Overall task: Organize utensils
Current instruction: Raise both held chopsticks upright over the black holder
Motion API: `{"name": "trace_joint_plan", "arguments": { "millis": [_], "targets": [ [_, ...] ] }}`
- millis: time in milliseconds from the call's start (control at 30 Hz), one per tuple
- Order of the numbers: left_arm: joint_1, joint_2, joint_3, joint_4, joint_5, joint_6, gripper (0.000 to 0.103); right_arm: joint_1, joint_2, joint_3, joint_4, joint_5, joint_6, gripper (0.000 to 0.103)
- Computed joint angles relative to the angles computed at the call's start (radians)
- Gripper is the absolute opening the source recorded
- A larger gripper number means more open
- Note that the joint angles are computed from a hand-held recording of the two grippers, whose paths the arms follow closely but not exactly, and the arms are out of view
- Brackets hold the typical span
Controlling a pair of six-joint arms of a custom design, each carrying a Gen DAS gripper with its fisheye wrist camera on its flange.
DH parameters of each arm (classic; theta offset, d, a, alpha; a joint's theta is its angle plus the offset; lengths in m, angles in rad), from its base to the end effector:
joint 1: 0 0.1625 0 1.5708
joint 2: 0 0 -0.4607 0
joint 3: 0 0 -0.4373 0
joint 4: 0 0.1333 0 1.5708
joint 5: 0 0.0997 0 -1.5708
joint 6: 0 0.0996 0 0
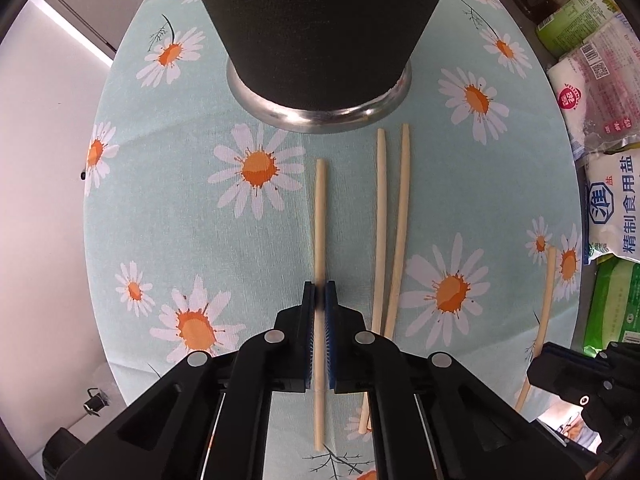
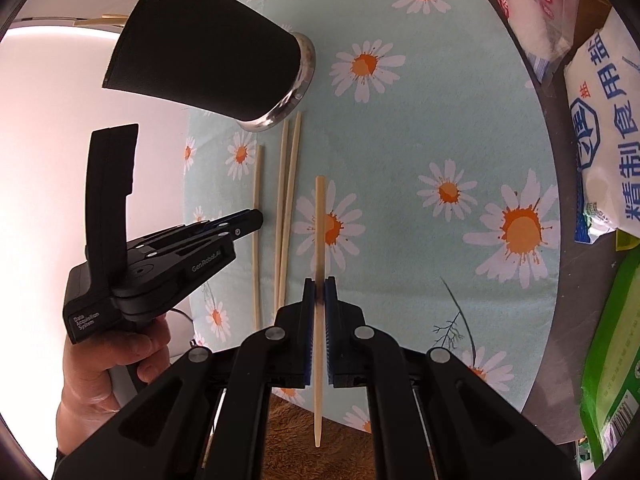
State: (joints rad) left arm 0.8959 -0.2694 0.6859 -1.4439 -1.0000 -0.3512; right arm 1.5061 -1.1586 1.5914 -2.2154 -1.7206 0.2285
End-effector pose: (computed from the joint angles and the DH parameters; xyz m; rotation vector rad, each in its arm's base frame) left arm -0.4075 -0.8087 -0.0151 0.5755 2.3174 0.2349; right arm 0.0729 -0.7059 0.3259 -0.4606 -2.9560 0.3353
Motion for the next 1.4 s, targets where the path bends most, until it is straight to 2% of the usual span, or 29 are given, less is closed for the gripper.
{"name": "trace_joint_plan", "arguments": {
  "millis": [267,433,633,767,900,1000,1200,1400],
  "targets": [
    [0.010,-0.106,0.163,-0.135,-0.035,0.017,0.004,-0.004,0.013,-0.018,0.000,0.024,-0.003,0.006],
    [0.026,-0.177,0.241,-0.220,-0.091,0.021,0.004,0.005,0.037,-0.041,0.002,0.049,-0.001,0.006],
    [0.026,-0.269,0.326,-0.336,-0.156,0.087,0.004,0.021,0.041,-0.040,-0.049,0.088,-0.007,0.006],
    [0.031,-0.263,0.266,-0.363,-0.189,0.167,0.004,0.060,0.052,-0.052,-0.126,0.040,-0.031,0.006],
    [0.039,-0.283,0.261,-0.420,-0.255,0.253,0.004,0.089,0.055,-0.062,-0.195,0.032,-0.044,0.006],
    [0.036,-0.284,0.254,-0.463,-0.295,0.330,0.004,0.113,0.061,-0.069,-0.277,0.030,-0.096,0.006],
    [0.049,-0.276,0.203,-0.527,-0.386,0.445,0.004,0.142,0.084,-0.091,-0.401,0.033,-0.150,0.006],
    [0.061,-0.250,0.134,-0.603,-0.456,0.540,0.004,0.183,0.124,-0.145,-0.505,-0.047,-0.228,0.006]
  ]
}}
